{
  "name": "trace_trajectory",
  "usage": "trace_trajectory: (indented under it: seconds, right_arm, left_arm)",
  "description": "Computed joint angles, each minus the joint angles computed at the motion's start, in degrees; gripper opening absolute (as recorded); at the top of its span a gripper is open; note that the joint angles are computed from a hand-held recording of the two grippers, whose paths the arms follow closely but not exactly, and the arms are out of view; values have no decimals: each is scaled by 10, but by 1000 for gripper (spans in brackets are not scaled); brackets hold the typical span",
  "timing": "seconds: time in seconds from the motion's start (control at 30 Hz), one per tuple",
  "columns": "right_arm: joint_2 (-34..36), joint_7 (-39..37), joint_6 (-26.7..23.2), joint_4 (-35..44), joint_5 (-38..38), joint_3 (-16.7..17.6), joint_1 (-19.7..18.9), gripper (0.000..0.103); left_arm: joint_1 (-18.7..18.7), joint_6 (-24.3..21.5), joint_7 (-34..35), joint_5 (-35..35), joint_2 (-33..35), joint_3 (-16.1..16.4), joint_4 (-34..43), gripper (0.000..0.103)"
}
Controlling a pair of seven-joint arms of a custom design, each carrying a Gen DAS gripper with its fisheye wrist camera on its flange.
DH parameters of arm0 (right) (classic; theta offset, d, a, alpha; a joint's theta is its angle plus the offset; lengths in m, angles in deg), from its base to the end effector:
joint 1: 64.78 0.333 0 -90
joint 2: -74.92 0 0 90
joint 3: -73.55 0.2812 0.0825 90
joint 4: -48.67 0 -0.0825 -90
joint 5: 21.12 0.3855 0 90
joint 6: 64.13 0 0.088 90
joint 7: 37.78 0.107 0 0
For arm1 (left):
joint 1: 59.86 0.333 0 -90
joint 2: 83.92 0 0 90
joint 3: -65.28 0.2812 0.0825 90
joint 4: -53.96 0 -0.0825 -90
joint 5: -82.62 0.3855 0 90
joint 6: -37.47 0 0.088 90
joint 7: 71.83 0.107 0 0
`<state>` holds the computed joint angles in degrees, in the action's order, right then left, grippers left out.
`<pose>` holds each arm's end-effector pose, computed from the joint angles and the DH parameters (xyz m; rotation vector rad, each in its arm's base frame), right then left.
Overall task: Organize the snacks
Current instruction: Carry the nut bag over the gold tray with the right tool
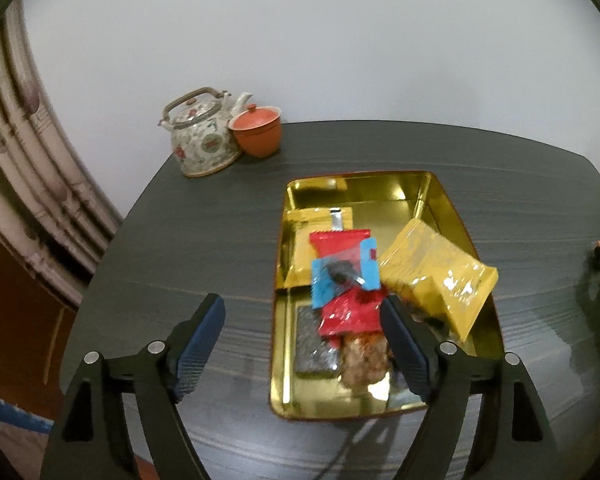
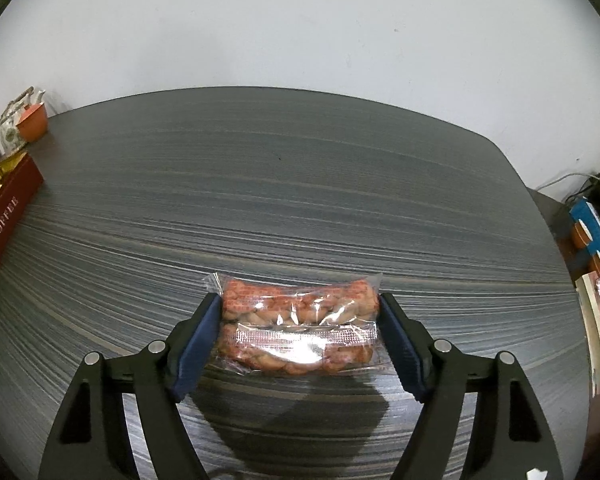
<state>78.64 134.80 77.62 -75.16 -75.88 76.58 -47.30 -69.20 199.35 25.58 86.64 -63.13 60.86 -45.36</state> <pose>0.5306 0.2008 0.3557 -1.5145 2.2385 -0.8951 0.6694 -0.1614 0.4240 -1.3951 2.1330 -0.7075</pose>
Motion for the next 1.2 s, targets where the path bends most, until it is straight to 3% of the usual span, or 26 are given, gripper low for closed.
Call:
trace_trajectory:
  seconds: [0.1, 0.57, 0.77, 0.9, 1.2]
  right_arm:
    - [-4, 0, -4, 1, -1, 1, 1, 74]
    - [14, -68, -5, 68, 20, 24, 38, 74]
    - [56, -114, -5, 143, 38, 28, 70, 74]
    - [122, -156, -4, 236, 58, 23, 99, 74]
    - [225, -242, 16, 383, 111, 1, 158, 74]
  left_arm:
    - [-1, 3, -12, 9, -14, 9, -22, 82]
    - [40, 1, 21, -40, -58, -10, -83, 88]
    - [52, -1, 34, -71, -65, -17, -85, 88]
    - [33, 19, -9, -24, -68, 7, -94, 88]
    - [52, 1, 0, -65, -61, -7, -81, 88]
